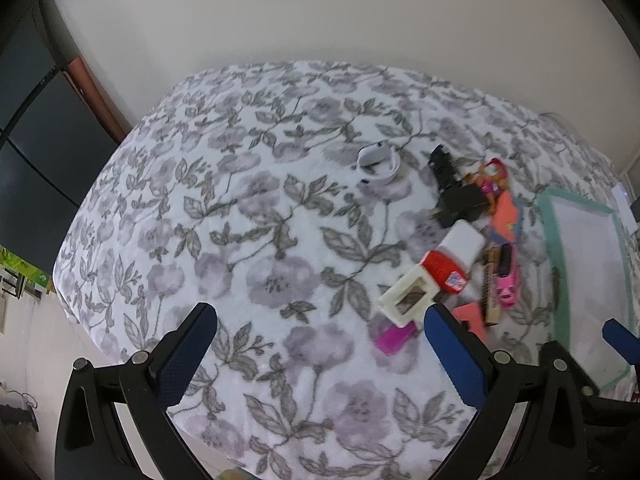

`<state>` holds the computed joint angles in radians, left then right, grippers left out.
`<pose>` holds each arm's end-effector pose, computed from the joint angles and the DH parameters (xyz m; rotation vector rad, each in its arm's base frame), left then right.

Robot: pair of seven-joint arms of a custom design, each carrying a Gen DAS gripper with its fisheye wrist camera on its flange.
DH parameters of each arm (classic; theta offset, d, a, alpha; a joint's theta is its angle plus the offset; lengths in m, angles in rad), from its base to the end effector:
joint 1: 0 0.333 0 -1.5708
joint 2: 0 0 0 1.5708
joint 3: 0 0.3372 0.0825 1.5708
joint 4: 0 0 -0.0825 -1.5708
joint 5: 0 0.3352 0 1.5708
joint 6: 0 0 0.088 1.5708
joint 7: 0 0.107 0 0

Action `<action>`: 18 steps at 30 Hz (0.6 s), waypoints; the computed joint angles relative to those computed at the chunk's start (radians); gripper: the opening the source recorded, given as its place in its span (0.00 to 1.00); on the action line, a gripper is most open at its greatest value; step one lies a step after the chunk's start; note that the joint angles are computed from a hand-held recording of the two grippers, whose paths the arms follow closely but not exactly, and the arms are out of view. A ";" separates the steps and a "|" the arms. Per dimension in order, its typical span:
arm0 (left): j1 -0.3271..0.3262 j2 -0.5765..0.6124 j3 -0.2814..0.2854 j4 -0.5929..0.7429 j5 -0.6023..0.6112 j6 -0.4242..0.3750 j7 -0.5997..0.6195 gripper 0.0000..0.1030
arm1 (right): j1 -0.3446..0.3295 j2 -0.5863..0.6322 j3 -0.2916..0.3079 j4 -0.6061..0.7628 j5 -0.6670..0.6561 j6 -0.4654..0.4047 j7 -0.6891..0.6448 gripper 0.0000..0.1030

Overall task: Organize rigid objects
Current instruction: 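Lower the right tool to the orange-blue toy knife while the left tool approaches the cream clip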

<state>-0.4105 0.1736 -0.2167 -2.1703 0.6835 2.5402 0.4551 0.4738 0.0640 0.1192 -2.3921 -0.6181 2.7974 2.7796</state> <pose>0.4367 -0.3213 0.3885 -1.9028 1.9723 -0.3242 0.3931 0.2970 0.3806 -1.8836 2.0161 -0.3577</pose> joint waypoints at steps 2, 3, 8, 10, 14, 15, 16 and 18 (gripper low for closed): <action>0.008 0.016 0.003 -0.002 -0.014 0.011 0.011 1.00 | 0.005 0.042 0.008 0.029 0.037 -0.014 -0.041 1.00; 0.011 0.024 0.005 -0.003 -0.021 0.019 0.018 1.00 | 0.005 0.061 0.007 0.042 0.060 -0.018 -0.069 1.00; 0.009 0.074 0.018 0.015 -0.037 0.047 0.059 1.00 | 0.028 0.153 -0.001 0.090 0.159 -0.033 -0.182 1.00; 0.007 0.097 0.021 0.027 -0.052 0.058 0.085 1.00 | 0.039 0.181 -0.007 0.104 0.194 -0.045 -0.217 1.00; -0.005 0.133 0.034 0.051 -0.075 0.063 0.119 1.00 | 0.061 0.222 -0.022 0.124 0.236 -0.070 -0.262 1.00; -0.007 0.141 0.037 0.055 -0.080 0.067 0.128 1.00 | 0.065 0.230 -0.025 0.127 0.245 -0.070 -0.271 1.00; -0.008 0.148 0.039 0.060 -0.086 0.072 0.138 1.00 | 0.064 0.238 -0.024 0.129 0.260 -0.068 -0.284 1.00; -0.014 0.160 0.045 0.068 -0.091 0.080 0.152 1.00 | 0.074 0.251 -0.032 0.132 0.274 -0.069 -0.291 1.00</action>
<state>-0.4249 0.3335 -0.1719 -2.1027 0.5925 2.6205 0.6070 0.5480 0.3154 0.0870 -2.2599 -0.3442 2.7288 2.4883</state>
